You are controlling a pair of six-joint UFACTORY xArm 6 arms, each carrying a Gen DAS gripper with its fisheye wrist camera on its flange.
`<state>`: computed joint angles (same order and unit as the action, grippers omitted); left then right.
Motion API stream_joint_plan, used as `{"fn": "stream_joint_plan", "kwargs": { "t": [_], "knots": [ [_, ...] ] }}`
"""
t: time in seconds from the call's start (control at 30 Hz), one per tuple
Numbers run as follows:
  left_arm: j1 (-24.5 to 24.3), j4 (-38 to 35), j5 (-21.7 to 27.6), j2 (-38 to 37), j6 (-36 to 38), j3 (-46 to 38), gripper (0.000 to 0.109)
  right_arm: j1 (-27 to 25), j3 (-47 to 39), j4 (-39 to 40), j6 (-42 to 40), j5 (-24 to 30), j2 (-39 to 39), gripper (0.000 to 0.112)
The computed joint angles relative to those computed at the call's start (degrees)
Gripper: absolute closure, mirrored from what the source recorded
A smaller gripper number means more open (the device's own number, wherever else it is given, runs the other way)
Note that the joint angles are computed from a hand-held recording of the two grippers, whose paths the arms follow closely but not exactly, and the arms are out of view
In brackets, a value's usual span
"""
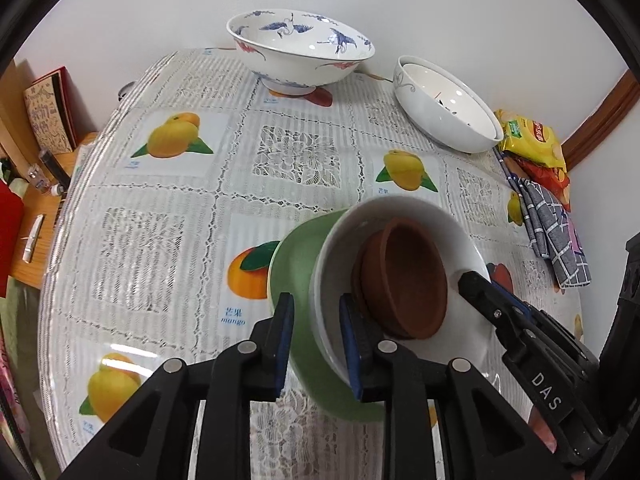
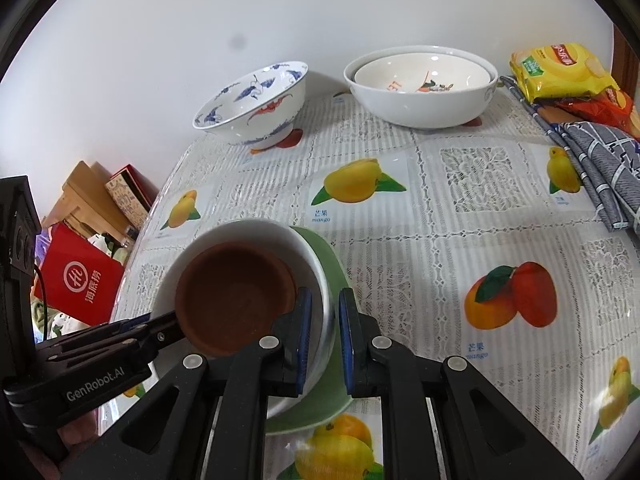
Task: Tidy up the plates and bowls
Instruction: 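Open both grippers and pull them back from the white bowl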
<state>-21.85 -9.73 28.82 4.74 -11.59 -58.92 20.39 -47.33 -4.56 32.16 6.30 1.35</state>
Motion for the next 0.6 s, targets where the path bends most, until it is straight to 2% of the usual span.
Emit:
{"fn": "stream_joint_plan", "kwargs": {
  "t": [0.2,0.27,0.33,0.37,0.4,0.47,0.6],
  "knots": [
    [-1.25,2.19,-0.33,-5.74,-2.22,4.46,0.083,0.56,4.07,-3.69,3.0,1.73,-6.05,0.097],
    [-2.13,4.51,-0.96,-8.9,-4.34,6.91,0.079,0.59,6.71,-9.16,7.7,2.19,-10.07,0.09],
    [-3.15,6.1,-1.1,-11.88,-6.08,8.96,0.076,0.24,9.39,-17.38,14.99,3.39,-14.66,0.075],
    [-3.62,6.09,-1.14,-13.13,-6.23,9.73,0.074,0.21,10.21,-20.4,17.87,4.28,-16.31,0.072],
    [-4.34,6.44,-1.28,-14.85,-6.73,10.84,0.072,0.4,11.91,-23.71,21.21,6.42,-19.8,0.069],
    [-5.86,8.66,-1.57,-18.0,-9.18,12.88,0.062,0.74,14.58,-24.45,22.2,8.3,-24.34,0.068],
    [-9.71,17.07,-1.73,-24.64,-17.93,17.05,0.06,2.18,20.78,-27.82,27.11,16.31,-37.13,0.064]
  ]
}}
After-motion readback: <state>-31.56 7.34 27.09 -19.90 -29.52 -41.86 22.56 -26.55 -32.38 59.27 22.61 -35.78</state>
